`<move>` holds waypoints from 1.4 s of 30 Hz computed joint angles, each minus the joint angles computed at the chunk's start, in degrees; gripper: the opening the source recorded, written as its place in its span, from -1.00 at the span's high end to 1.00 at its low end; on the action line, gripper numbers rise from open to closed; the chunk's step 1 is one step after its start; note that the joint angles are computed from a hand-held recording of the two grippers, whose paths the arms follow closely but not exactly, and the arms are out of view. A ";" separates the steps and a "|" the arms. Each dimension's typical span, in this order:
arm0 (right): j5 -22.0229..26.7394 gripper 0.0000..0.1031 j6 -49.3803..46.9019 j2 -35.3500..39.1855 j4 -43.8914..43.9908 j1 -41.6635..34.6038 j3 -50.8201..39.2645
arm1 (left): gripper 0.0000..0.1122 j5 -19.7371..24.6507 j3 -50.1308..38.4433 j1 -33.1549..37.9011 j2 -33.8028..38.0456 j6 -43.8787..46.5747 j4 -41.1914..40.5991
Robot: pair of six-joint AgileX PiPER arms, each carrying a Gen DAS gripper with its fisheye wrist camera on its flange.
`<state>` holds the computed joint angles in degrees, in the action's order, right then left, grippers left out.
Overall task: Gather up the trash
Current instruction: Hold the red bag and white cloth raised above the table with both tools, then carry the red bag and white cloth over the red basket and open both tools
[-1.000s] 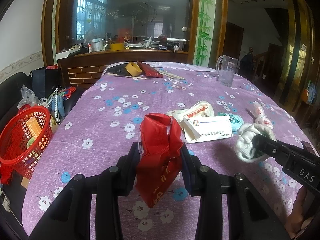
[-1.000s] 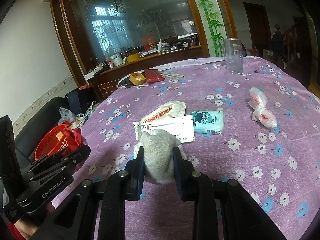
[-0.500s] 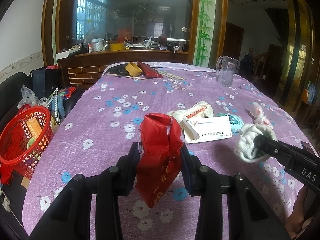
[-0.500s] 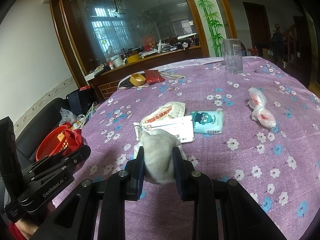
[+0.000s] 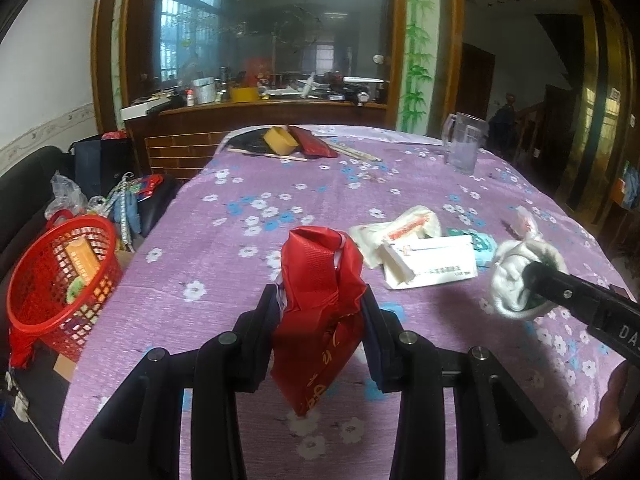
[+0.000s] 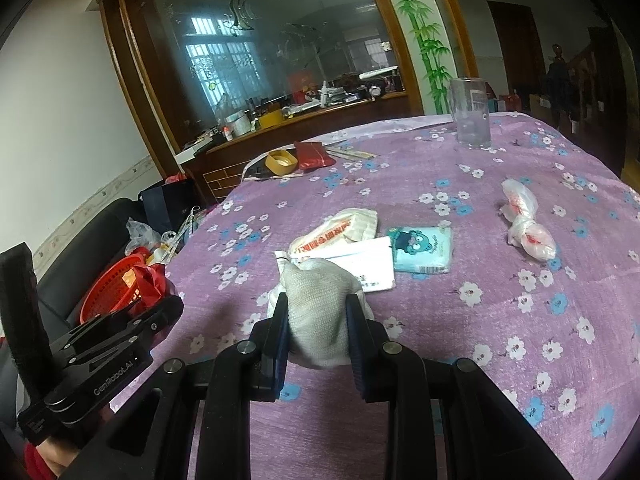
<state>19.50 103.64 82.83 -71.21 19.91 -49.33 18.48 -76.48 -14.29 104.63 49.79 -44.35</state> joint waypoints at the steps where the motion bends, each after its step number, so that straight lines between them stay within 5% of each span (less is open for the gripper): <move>1: 0.05 0.45 -0.76 0.29 0.54 0.11 -0.53 | 0.33 -0.10 -0.16 0.34 0.03 -0.99 0.86; 20: -0.37 0.44 -27.84 7.28 23.46 2.84 -13.35 | 0.33 1.83 -3.78 7.60 1.52 -3.30 1.79; 27: 0.27 0.44 -46.32 12.01 41.05 2.14 -21.42 | 0.33 4.13 -6.29 10.84 2.01 -1.59 -0.57; 35: 7.55 0.44 -66.54 22.05 58.91 3.17 -40.11 | 0.33 13.08 -17.27 19.58 6.76 -5.21 0.94; 42: 20.31 0.43 -77.33 37.91 68.08 5.19 -68.59 | 0.33 18.26 -31.94 26.05 15.76 -13.39 7.96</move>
